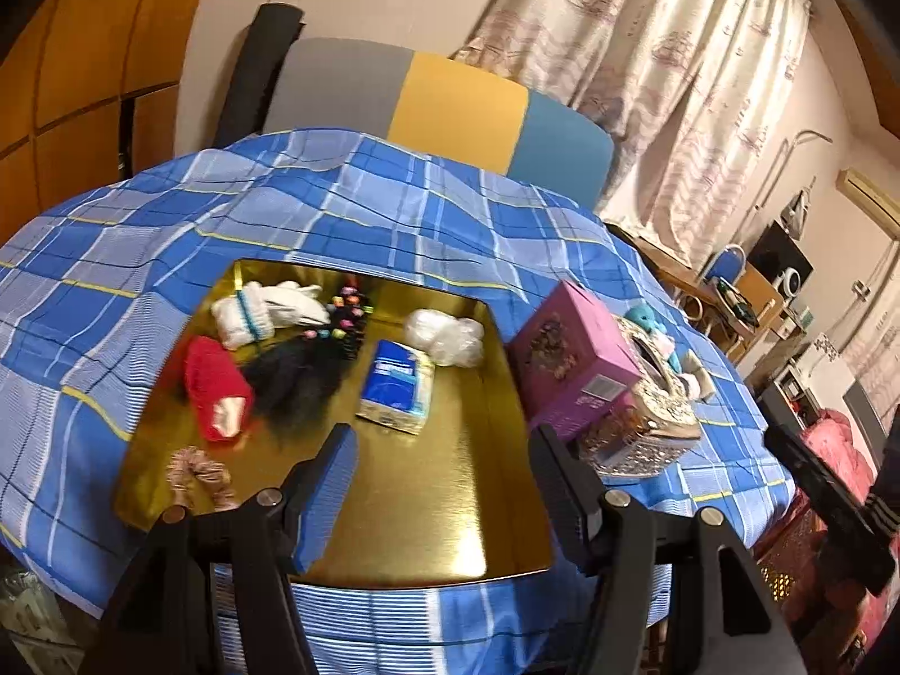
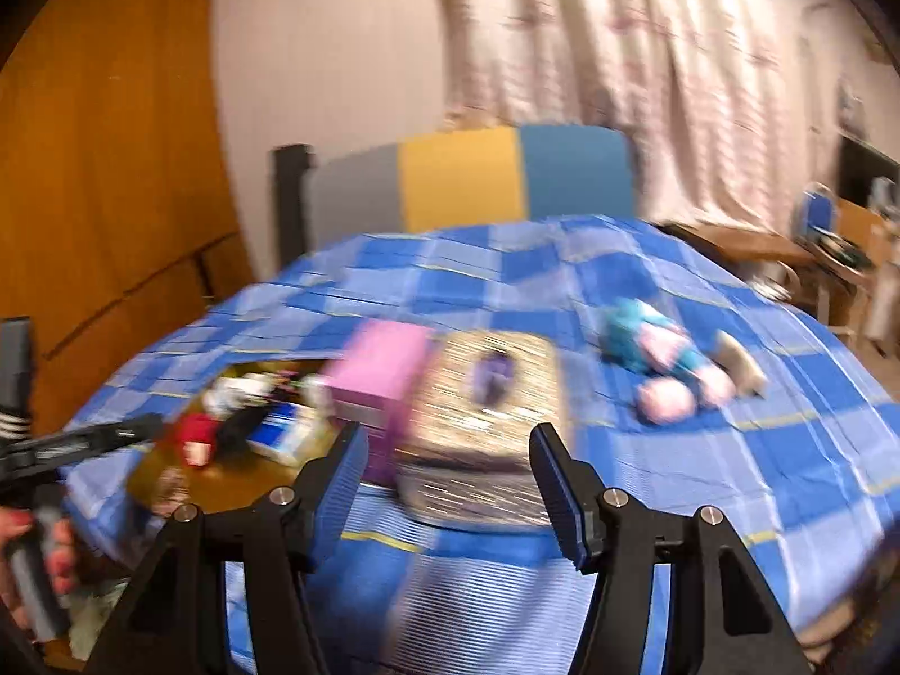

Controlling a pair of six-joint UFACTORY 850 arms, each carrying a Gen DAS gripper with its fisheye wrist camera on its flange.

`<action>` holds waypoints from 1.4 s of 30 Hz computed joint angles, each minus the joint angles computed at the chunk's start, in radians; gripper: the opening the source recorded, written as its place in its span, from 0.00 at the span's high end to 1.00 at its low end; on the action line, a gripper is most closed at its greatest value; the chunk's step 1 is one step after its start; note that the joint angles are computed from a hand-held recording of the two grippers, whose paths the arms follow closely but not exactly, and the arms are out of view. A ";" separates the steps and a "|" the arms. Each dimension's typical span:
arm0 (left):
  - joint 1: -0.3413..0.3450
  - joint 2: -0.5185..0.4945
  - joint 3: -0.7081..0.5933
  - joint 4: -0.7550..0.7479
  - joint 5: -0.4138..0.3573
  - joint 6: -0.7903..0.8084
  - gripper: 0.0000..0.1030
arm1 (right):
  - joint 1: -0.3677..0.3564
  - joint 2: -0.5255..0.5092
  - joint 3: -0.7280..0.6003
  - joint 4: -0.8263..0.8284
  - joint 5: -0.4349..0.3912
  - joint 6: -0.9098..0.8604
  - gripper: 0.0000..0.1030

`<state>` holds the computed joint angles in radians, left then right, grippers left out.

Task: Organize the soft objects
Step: 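Lift both grippers from the tray and move toward the beige knit sock, then grasp the beige knit sock with the right gripper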

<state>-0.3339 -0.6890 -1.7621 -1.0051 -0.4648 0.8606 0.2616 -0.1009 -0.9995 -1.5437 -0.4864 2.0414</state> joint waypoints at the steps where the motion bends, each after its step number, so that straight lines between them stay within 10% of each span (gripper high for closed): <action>1: -0.007 -0.004 -0.005 -0.009 -0.014 0.014 0.38 | -0.017 0.002 0.012 0.042 0.002 -0.021 0.41; 12: -0.113 -0.043 -0.078 0.098 -0.097 0.042 0.38 | -0.245 -0.025 0.111 0.554 0.159 -0.353 0.41; 24: -0.214 -0.116 -0.222 0.229 -0.202 -0.001 0.38 | -0.367 -0.002 0.118 0.570 0.172 -0.425 0.41; 42: -0.326 -0.352 -0.644 0.437 -0.382 -0.186 0.38 | -0.643 -0.338 -0.332 0.771 0.177 -0.906 0.41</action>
